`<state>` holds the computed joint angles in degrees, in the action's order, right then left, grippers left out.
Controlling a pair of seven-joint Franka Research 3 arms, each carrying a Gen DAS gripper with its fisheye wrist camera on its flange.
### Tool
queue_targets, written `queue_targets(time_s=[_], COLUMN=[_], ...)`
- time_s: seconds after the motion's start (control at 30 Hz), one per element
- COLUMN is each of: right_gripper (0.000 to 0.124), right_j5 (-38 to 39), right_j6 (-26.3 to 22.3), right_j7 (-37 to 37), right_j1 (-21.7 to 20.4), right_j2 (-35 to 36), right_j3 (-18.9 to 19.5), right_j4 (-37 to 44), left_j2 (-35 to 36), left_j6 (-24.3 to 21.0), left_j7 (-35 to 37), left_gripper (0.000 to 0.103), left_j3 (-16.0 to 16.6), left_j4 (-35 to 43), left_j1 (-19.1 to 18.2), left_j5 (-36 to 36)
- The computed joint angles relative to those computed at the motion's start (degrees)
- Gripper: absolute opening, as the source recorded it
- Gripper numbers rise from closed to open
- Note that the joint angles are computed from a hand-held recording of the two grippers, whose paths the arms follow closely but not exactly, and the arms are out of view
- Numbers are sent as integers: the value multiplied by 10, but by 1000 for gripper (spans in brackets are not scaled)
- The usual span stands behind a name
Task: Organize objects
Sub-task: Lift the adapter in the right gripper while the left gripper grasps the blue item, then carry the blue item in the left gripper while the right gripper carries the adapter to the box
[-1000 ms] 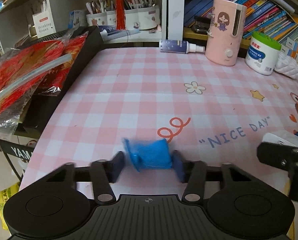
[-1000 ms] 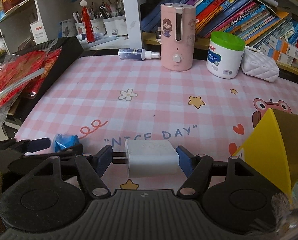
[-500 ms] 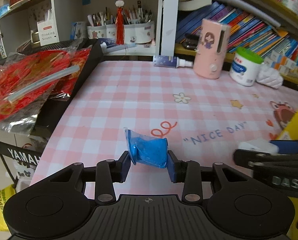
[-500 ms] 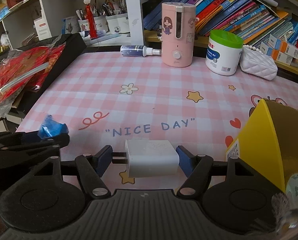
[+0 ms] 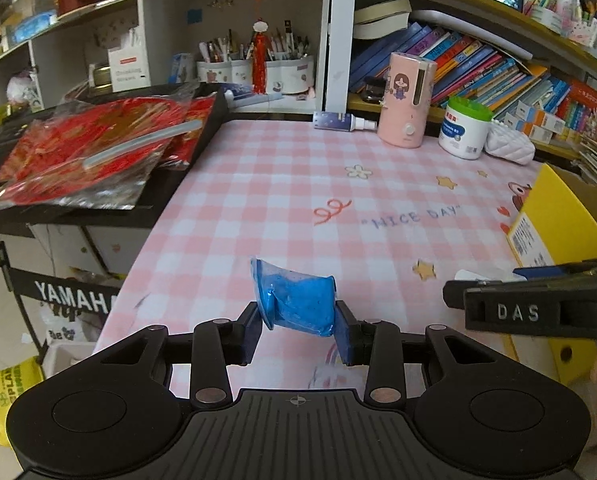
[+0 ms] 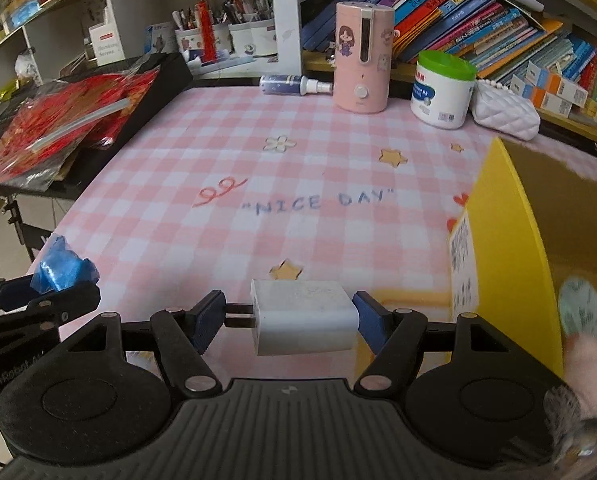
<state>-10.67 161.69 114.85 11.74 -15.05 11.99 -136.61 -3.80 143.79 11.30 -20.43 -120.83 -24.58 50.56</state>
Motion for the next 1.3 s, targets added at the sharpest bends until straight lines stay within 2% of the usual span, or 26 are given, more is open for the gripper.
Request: queue_targets(time_s=[0.33,0.7,0.97,1.3], right_gripper=[68,68,68,68], right_j5=[3,23,58,79], right_j6=[-4,-55,-115,-230], right_j7=[24,81,124,203], right_j1=[2,19,56,89], right_j2=[-95,-226,-329,-470], right_j3=[40,91,104,121], right_j4=[-72,-156,-213,-274], left_j2=[-99,-203,-245,-227], left_j6=[13,23,37,84], left_j7=[-22,6,44,112], left_gripper=[36,36,36,35], left_j3=[-26,-55,-70,-82], left_j4=[-93,-180,-211,-208], left_j1=[2,-16,-35,-61], left_j5=[-20,-89,-131,-158])
